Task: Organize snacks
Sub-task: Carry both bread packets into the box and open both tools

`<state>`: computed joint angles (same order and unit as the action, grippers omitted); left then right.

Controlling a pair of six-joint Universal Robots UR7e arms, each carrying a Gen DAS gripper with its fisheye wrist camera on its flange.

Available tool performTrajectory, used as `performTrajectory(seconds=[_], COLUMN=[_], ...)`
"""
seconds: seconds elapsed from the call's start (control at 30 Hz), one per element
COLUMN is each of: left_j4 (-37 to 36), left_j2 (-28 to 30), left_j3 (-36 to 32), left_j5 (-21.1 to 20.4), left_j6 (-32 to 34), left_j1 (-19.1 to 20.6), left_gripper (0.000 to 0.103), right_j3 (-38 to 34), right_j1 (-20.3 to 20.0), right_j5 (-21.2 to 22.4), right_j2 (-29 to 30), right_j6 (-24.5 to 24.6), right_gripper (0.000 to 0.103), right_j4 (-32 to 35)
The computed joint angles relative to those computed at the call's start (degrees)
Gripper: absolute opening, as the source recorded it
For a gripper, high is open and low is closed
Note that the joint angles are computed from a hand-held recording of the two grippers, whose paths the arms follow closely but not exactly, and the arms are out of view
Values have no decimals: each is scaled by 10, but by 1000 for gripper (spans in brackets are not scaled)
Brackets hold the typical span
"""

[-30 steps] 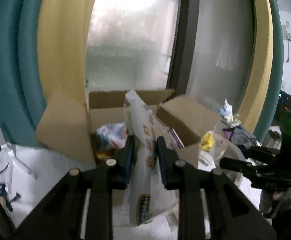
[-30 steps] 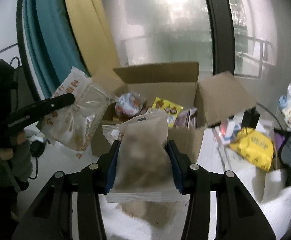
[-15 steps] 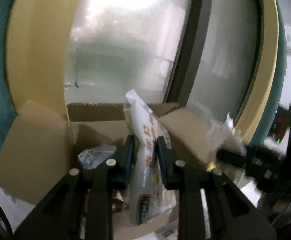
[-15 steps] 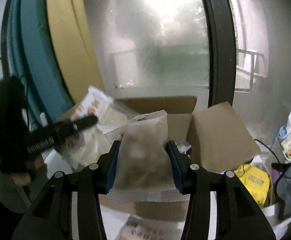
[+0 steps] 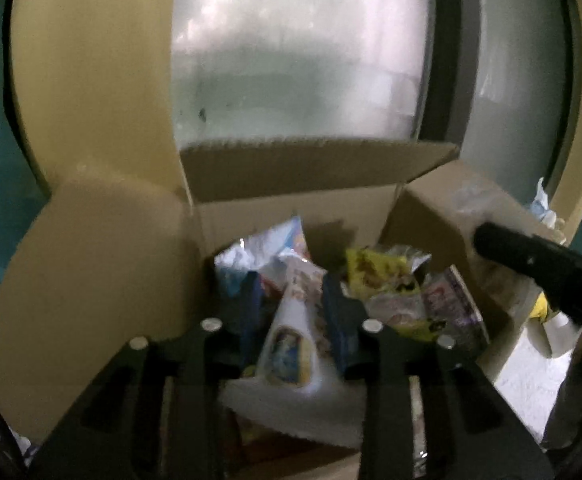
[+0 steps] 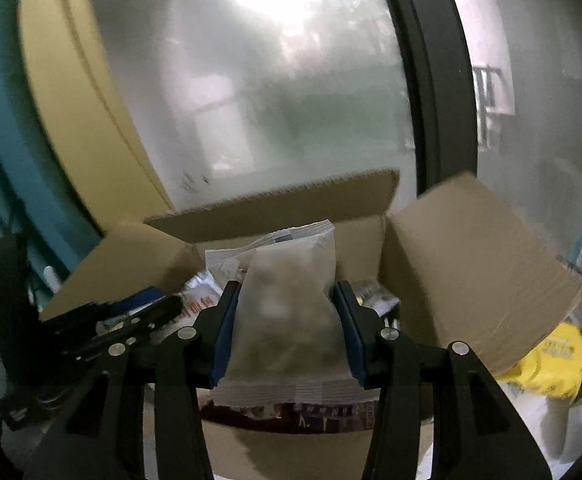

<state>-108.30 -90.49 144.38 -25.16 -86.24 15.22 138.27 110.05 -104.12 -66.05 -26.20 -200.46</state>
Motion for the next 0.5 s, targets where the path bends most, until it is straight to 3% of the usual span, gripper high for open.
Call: performTrajectory(seconds=[0.03, 0.2, 0.33, 0.5], left_j4=[-11, 30, 58, 115], left_j2=[-4, -3, -3, -8], left_j3=[3, -7, -13, -27], left_j5=[-3, 0, -2, 3], left_j6=[7, -22, -46, -88], left_j1=[2, -11, -29, -61], left_gripper=[45, 49, 59, 65], right_j3=[-3, -8, 1, 17], right_j1=[0, 1, 5, 13], right_j5=[-8, -26, -19, -17], right_j2=[2, 12, 4, -31], right_j6=[6, 8, 0, -1], right_gripper=[51, 60, 61, 61], right_j4=[8, 14, 5, 19])
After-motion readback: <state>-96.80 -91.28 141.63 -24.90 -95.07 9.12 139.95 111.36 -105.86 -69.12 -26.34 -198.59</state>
